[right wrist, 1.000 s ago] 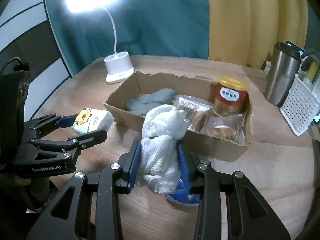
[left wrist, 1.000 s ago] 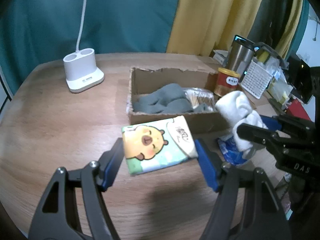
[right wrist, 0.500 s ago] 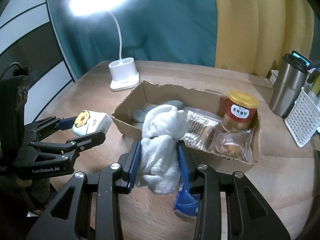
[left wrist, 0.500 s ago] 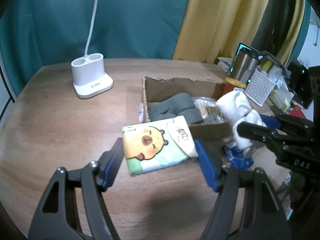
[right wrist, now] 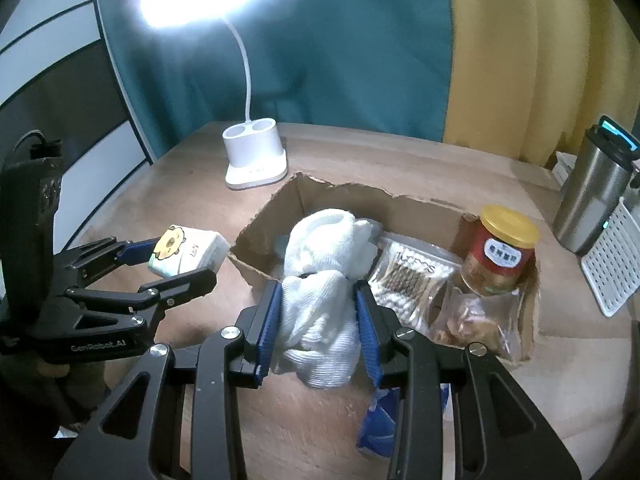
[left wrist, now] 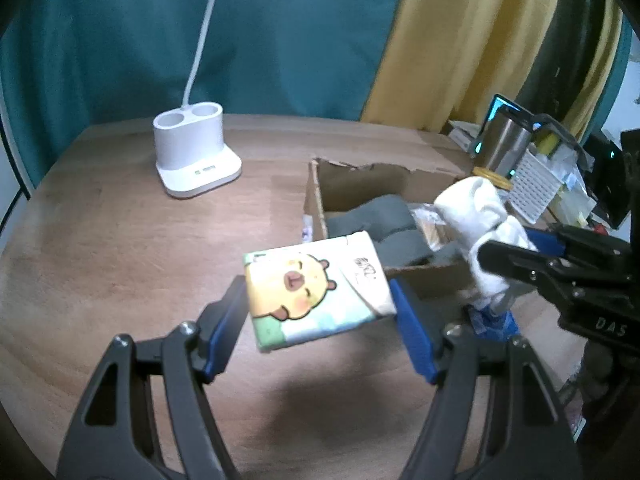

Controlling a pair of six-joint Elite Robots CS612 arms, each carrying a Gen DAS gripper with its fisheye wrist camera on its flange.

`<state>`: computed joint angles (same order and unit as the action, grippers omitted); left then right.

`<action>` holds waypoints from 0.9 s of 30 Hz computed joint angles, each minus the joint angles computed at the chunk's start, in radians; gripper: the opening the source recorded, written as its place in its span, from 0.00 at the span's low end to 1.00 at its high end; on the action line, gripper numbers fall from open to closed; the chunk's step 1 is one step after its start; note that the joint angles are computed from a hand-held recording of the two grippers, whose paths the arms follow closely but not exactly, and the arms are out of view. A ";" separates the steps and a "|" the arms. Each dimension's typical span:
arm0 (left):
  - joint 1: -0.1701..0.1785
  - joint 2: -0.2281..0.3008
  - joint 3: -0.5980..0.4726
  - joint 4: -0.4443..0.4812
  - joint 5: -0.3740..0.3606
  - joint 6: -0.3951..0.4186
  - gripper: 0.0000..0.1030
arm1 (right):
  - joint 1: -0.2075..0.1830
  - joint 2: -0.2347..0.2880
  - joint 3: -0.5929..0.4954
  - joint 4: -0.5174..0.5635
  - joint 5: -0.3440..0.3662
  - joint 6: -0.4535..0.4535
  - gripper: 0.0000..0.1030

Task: Organize objects
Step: 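Carry the sock bundle over the box with the right tool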

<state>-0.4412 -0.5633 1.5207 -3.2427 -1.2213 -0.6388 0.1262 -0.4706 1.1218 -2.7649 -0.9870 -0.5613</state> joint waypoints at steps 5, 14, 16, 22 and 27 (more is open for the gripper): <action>0.011 0.006 -0.012 0.024 0.002 -0.007 0.69 | 0.007 0.011 -0.024 0.020 -0.003 -0.002 0.37; 0.027 0.024 -0.040 0.052 0.005 -0.021 0.69 | 0.017 0.029 -0.067 0.068 -0.017 -0.015 0.37; 0.030 0.028 -0.047 0.053 0.004 -0.021 0.69 | 0.019 0.033 -0.077 0.077 -0.018 -0.014 0.37; 0.042 0.028 -0.049 0.049 0.000 -0.027 0.69 | 0.023 0.043 -0.101 0.095 -0.020 -0.016 0.37; 0.054 0.036 -0.065 0.074 0.009 -0.034 0.69 | 0.026 0.057 -0.130 0.115 -0.022 -0.015 0.37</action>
